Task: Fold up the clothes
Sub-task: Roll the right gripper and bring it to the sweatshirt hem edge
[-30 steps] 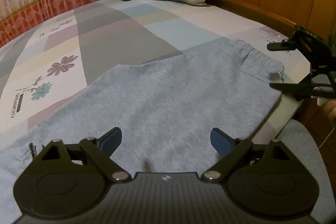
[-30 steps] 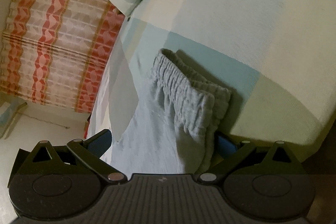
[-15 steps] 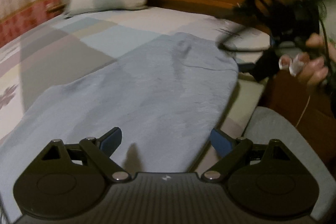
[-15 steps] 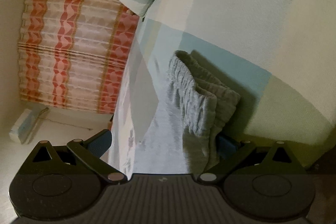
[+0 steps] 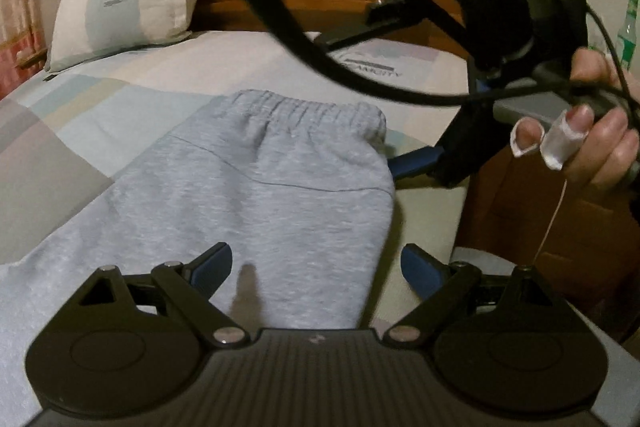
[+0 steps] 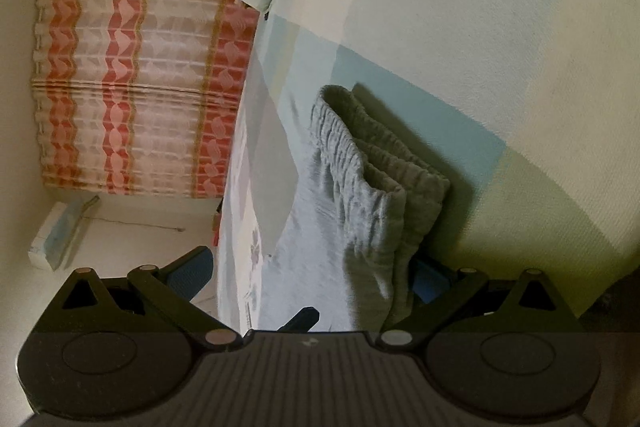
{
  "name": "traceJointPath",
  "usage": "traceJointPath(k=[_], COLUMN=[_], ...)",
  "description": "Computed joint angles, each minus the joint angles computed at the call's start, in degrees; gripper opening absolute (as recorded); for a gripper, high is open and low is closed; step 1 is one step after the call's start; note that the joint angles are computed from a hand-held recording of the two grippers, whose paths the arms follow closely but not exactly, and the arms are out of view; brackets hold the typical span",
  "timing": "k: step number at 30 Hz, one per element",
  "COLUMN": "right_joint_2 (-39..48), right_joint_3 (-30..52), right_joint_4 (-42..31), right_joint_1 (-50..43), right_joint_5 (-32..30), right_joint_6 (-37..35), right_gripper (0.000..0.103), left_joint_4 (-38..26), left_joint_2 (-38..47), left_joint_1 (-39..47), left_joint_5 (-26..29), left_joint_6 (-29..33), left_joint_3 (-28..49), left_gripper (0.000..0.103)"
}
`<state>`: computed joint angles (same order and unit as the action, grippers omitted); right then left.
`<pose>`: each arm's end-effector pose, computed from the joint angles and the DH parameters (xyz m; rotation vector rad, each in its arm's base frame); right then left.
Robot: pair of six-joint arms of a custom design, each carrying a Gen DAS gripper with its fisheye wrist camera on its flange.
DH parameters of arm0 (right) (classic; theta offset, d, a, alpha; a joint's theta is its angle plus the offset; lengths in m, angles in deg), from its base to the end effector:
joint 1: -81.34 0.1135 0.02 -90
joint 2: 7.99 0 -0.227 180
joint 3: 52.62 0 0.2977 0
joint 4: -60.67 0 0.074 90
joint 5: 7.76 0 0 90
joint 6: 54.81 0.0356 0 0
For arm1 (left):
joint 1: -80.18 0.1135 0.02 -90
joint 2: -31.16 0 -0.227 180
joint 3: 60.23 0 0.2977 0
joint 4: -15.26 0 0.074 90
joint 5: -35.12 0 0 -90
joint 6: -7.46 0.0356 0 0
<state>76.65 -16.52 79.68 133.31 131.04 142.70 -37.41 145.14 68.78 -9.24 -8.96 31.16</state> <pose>0.1940 0.2046 0.0684 1.3721 1.4932 0.9660 0.3991 -0.1064 0.1109 1.7365 1.7002 -0.7123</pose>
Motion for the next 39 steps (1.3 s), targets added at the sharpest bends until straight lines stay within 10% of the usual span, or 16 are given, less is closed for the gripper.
traceJointPath(k=[10, 30, 39], right_joint_2=[0.2, -12.5, -6.8], right_joint_3=[-3.5, -3.9, -3.3], right_joint_4=[7.3, -14.4, -6.7], right_joint_1=[1.9, 14.1, 8.5], right_joint_5=[1.7, 14.4, 8.3], right_joint_6=[-0.8, 9.5, 7.1], right_gripper=[0.103, 0.103, 0.103], left_joint_4=[7.4, 32.3, 26.2], left_joint_2=[-5.2, -11.0, -7.8], left_joint_1=[-0.9, -10.9, -8.1], left_joint_5=[-3.5, -9.9, -5.2], left_joint_6=[-1.0, -8.2, -13.2], left_joint_3=[-7.3, -18.8, -11.3], left_gripper=[0.091, 0.092, 0.093])
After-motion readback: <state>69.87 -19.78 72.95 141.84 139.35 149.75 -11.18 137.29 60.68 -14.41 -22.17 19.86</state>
